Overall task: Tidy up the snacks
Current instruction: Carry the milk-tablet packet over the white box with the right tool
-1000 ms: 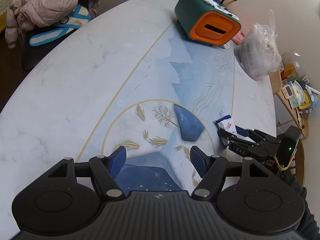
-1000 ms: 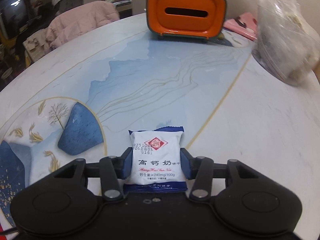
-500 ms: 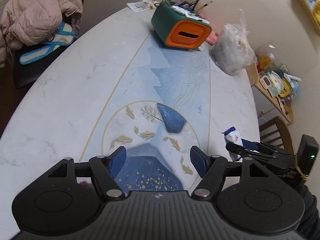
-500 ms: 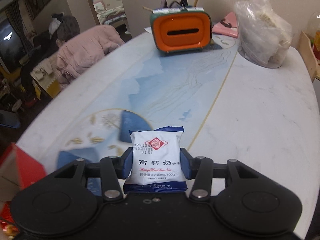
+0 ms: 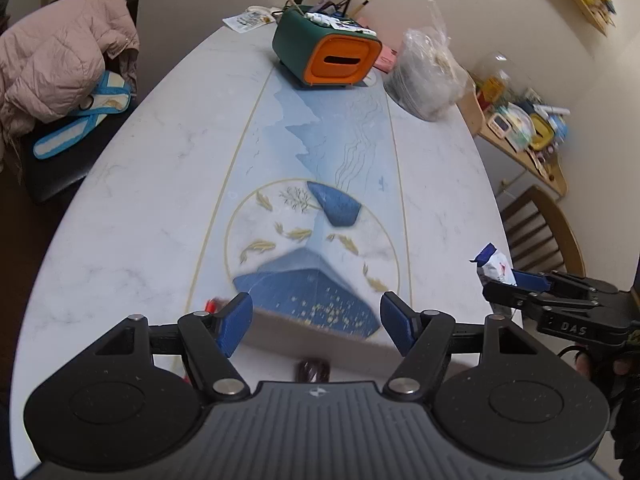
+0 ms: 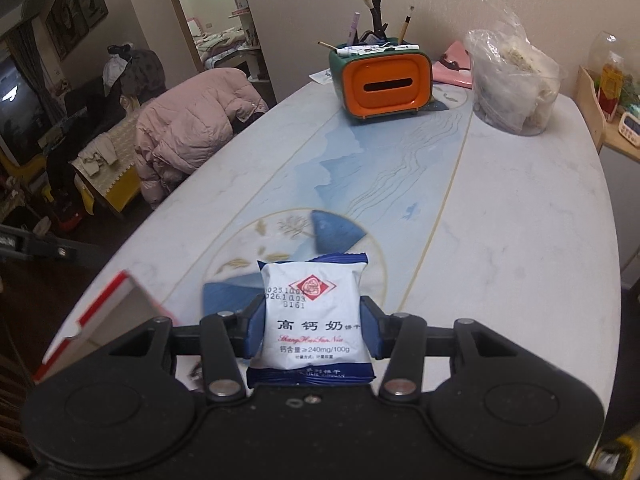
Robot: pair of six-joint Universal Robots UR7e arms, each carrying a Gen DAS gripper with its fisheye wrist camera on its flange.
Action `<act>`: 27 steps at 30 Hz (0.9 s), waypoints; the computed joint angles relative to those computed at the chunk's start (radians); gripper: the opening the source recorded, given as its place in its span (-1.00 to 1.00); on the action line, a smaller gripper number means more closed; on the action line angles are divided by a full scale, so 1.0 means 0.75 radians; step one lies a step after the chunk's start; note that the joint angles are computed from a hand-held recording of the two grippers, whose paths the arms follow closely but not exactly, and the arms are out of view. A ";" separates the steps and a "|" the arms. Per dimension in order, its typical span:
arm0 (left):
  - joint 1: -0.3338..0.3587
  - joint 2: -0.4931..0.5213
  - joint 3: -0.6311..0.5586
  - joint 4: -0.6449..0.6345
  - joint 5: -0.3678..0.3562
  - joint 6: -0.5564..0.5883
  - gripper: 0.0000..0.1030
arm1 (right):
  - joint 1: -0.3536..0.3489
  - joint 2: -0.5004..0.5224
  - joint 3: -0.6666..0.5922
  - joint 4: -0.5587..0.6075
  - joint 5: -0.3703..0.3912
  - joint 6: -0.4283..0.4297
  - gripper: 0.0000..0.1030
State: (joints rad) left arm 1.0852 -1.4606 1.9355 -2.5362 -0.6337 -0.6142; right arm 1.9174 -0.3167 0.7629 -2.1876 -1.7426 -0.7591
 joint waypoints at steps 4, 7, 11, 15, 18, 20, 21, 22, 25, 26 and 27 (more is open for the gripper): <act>-0.032 -0.067 0.066 0.049 0.023 -0.013 0.36 | 0.009 -0.104 0.195 -0.082 -0.001 0.056 -0.08; -0.052 -0.112 0.111 0.099 0.042 -0.041 0.36 | 0.016 -0.172 0.322 -0.124 -0.010 0.090 -0.08; -0.087 -0.167 0.178 0.159 0.064 -0.085 0.36 | 0.032 -0.248 0.466 -0.160 -0.006 0.113 -0.08; -0.119 -0.225 0.243 0.234 0.065 -0.137 0.36 | 0.053 -0.273 0.546 -0.160 -0.034 0.130 -0.08; -0.137 -0.273 0.291 0.275 0.060 -0.174 0.36 | 0.067 -0.272 0.583 -0.139 -0.061 0.132 -0.08; -0.143 -0.305 0.317 0.301 0.056 -0.204 0.36 | 0.077 -0.269 0.604 -0.140 -0.079 0.118 -0.08; -0.144 -0.320 0.328 0.309 0.052 -0.218 0.36 | 0.079 -0.267 0.611 -0.140 -0.085 0.118 -0.08; -0.145 -0.336 0.340 0.316 0.051 -0.230 0.36 | 0.081 -0.265 0.613 -0.131 -0.088 0.125 -0.07; -0.154 -0.375 0.371 0.343 0.058 -0.267 0.36 | 0.090 -0.253 0.627 -0.134 -0.119 0.128 -0.07; -0.156 -0.385 0.378 0.351 0.060 -0.277 0.36 | 0.093 -0.248 0.630 -0.133 -0.131 0.133 -0.07; -0.157 -0.391 0.384 0.355 0.060 -0.283 0.36 | 0.094 -0.240 0.628 -0.119 -0.134 0.144 -0.07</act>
